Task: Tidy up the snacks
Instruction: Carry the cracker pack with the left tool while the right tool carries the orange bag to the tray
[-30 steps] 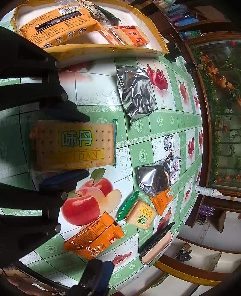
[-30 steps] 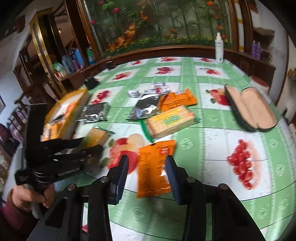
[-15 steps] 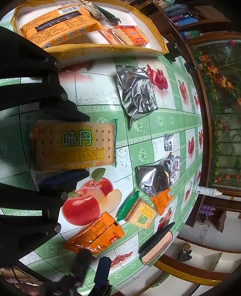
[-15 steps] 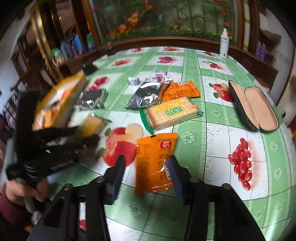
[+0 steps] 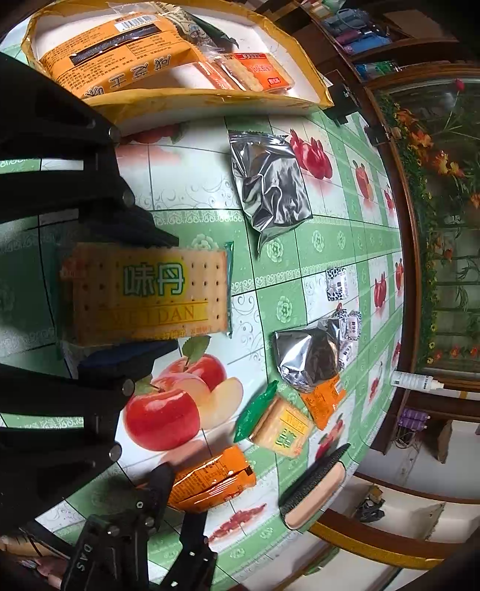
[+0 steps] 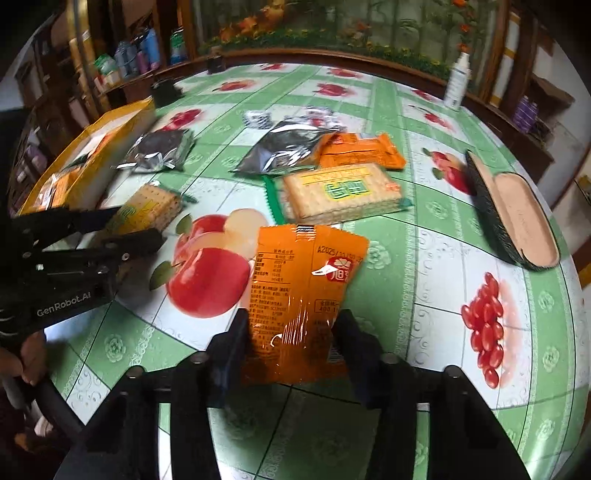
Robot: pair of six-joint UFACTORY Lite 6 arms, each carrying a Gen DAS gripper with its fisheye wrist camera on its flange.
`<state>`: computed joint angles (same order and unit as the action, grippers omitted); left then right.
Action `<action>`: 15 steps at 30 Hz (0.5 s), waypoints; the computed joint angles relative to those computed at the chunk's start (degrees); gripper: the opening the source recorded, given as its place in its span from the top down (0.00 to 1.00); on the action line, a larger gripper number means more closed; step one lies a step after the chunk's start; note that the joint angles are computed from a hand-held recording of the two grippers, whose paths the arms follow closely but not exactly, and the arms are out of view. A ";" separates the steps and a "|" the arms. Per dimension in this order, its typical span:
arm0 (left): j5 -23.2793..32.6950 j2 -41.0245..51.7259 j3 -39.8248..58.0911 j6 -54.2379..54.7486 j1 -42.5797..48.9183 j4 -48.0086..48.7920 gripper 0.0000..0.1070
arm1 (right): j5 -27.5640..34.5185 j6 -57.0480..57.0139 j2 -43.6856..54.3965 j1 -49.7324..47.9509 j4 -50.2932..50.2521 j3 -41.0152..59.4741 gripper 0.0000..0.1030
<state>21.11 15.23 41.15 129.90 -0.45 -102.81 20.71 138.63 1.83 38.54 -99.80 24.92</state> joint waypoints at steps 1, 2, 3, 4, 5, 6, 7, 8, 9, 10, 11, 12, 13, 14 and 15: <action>1.30 0.28 0.36 -2.12 0.74 2.62 0.57 | 0.21 3.34 -1.17 0.08 -2.15 -1.26 0.52; 2.80 0.71 0.95 -4.62 1.75 5.43 0.57 | 0.24 6.50 -2.56 0.21 -4.07 -2.46 0.52; 3.25 0.90 1.22 -5.58 2.27 6.11 0.57 | 0.32 8.64 -3.85 0.46 -5.17 -3.39 0.52; 3.55 0.89 1.21 -5.91 2.38 6.40 0.57 | 0.38 10.17 -5.22 0.80 -5.79 -4.31 0.52; 4.47 1.04 1.41 -6.83 2.78 7.77 0.57 | 0.69 10.74 -6.31 1.41 -5.44 -4.91 0.52; 4.64 0.71 1.14 -6.41 2.87 7.41 0.57 | 1.03 10.78 -6.71 1.93 -4.85 -4.94 0.52; 4.61 0.19 0.64 -5.52 2.89 6.44 0.57 | 1.58 10.78 -7.46 2.81 -3.89 -5.21 0.52; 5.18 -0.36 0.20 -5.29 3.19 6.46 0.57 | 1.94 10.62 -8.27 3.62 -3.09 -5.48 0.52; 6.25 -0.68 0.20 -6.87 3.94 8.49 0.57 | 2.18 10.12 -8.86 4.39 -2.18 -5.53 0.52; 6.69 -0.92 0.16 -8.18 4.23 9.66 0.57 | 2.40 9.65 -9.11 5.00 -1.37 -5.38 0.52; 7.35 -1.27 0.16 -9.97 4.87 11.48 0.57 | 2.51 9.55 -9.32 5.40 -1.07 -5.26 0.52; 7.77 -1.91 -0.10 -11.01 5.45 12.90 0.57 | 2.36 9.78 -9.34 5.43 -1.39 -5.04 0.52; 7.86 -2.52 -0.37 -11.43 5.71 13.49 0.57 | 2.13 10.77 -9.53 5.43 -2.42 -5.02 0.52; 8.20 -3.42 -0.74 -11.98 6.32 14.21 0.57 | 1.86 11.97 -9.72 5.58 -3.45 -4.87 0.52; 8.69 -4.17 -0.99 -12.80 6.96 15.21 0.57 | 1.74 12.61 -9.58 5.63 -4.17 -4.69 0.52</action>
<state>29.81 11.06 40.16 117.10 6.51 -87.60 22.45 151.24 -7.74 44.17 -103.97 20.24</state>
